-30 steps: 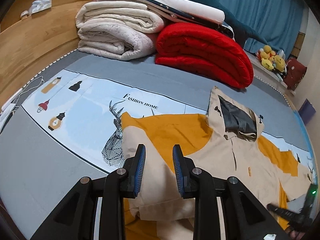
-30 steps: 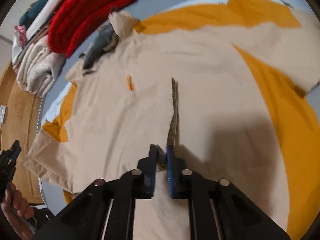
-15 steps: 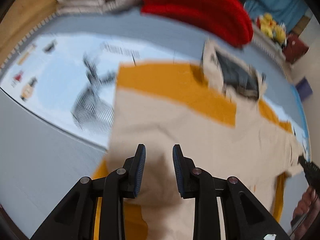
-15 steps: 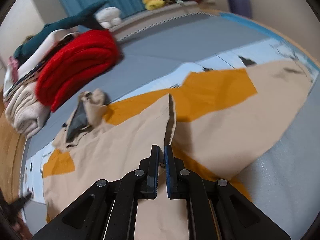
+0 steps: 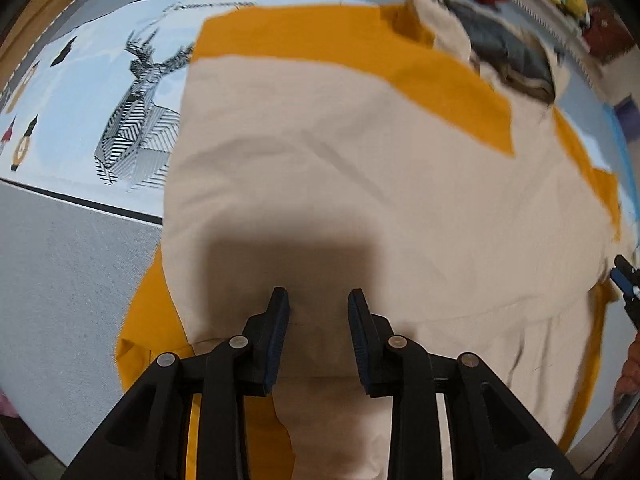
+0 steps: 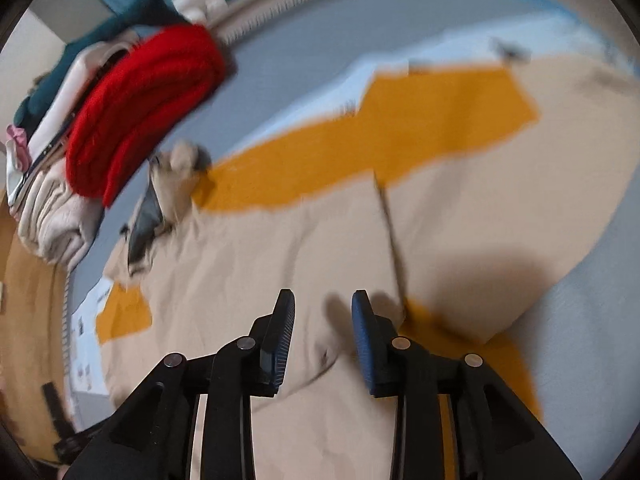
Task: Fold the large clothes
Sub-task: 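Withdraw the left tool and move the right tool toward the other sleeve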
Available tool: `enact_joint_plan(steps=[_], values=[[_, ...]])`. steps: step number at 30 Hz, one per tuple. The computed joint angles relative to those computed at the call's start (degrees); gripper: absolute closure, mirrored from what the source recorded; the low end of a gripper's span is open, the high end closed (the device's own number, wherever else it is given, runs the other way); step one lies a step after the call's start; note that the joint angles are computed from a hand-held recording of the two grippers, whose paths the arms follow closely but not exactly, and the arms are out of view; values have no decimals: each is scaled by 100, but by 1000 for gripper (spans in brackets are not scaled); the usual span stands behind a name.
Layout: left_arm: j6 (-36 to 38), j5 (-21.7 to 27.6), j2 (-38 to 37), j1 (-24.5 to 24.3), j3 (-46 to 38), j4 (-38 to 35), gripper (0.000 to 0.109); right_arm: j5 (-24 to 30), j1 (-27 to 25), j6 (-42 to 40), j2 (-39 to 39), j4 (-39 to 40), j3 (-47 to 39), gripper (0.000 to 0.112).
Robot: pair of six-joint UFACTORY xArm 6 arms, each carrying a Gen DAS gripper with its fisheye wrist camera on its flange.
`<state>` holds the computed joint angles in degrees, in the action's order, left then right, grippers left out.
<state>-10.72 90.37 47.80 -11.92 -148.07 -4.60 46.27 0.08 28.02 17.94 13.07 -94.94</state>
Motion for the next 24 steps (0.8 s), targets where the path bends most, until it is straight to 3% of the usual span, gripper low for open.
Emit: enact_joint_plan(steps=[3,6,10,14,24], values=[[40,-154,-185,-102,291,216,80,542,-49,216,200,-58,-129,81],[112,-683,-677,-105,1058,-25,78,545,-93,294,195,2,-53,81],[235,-624,-814,-228,1441,168,77,627,-31,284,254,-289,-176,81],[218,-1103,-1258,-300,2108,284,77,675,22,294,245,-565,-269,81],[314,-1862,-2239,-582,3240,566,76,-235,243,83,-477,-1958,98,81]])
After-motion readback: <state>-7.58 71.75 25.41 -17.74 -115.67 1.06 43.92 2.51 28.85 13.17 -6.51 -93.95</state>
